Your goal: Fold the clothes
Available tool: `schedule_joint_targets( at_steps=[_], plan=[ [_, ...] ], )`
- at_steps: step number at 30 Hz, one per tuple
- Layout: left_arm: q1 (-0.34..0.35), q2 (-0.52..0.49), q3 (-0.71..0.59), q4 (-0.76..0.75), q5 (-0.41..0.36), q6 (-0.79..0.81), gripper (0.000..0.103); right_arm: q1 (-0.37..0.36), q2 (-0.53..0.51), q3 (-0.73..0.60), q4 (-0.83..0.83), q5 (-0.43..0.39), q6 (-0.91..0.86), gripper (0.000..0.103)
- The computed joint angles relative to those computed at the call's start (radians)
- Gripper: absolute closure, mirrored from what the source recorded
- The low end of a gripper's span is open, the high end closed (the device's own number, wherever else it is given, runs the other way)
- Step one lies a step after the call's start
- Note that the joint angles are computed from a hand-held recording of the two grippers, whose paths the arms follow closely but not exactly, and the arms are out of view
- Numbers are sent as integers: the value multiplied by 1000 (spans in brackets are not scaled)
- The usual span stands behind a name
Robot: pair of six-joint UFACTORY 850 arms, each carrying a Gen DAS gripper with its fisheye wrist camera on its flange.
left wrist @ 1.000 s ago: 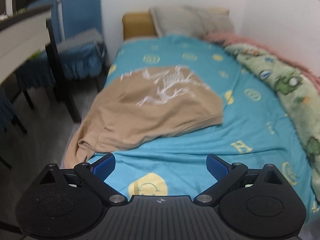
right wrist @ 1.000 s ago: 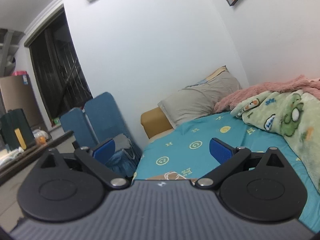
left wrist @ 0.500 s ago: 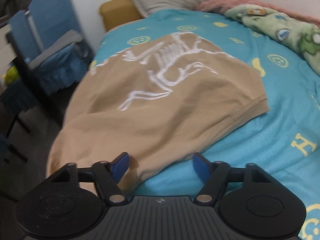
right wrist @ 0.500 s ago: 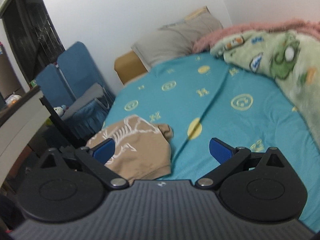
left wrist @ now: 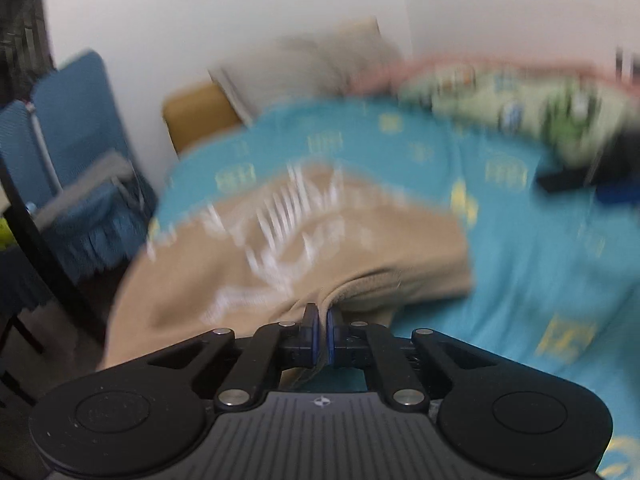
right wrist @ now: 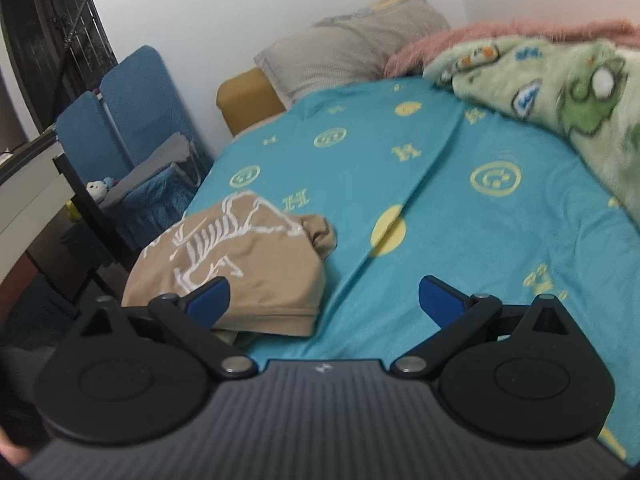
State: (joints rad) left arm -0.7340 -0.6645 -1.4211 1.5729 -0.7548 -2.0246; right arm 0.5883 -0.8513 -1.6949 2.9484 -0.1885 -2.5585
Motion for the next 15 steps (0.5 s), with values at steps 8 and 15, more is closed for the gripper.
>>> schedule_joint_targets(
  at_steps=[8,15],
  plan=[
    [-104,192,159,132,-135,-252,98,22,43,56,-7,-86,-56,0],
    [-180,293,250,113,-210,-325,98,60,112,154,-196,-137,70,0]
  ],
)
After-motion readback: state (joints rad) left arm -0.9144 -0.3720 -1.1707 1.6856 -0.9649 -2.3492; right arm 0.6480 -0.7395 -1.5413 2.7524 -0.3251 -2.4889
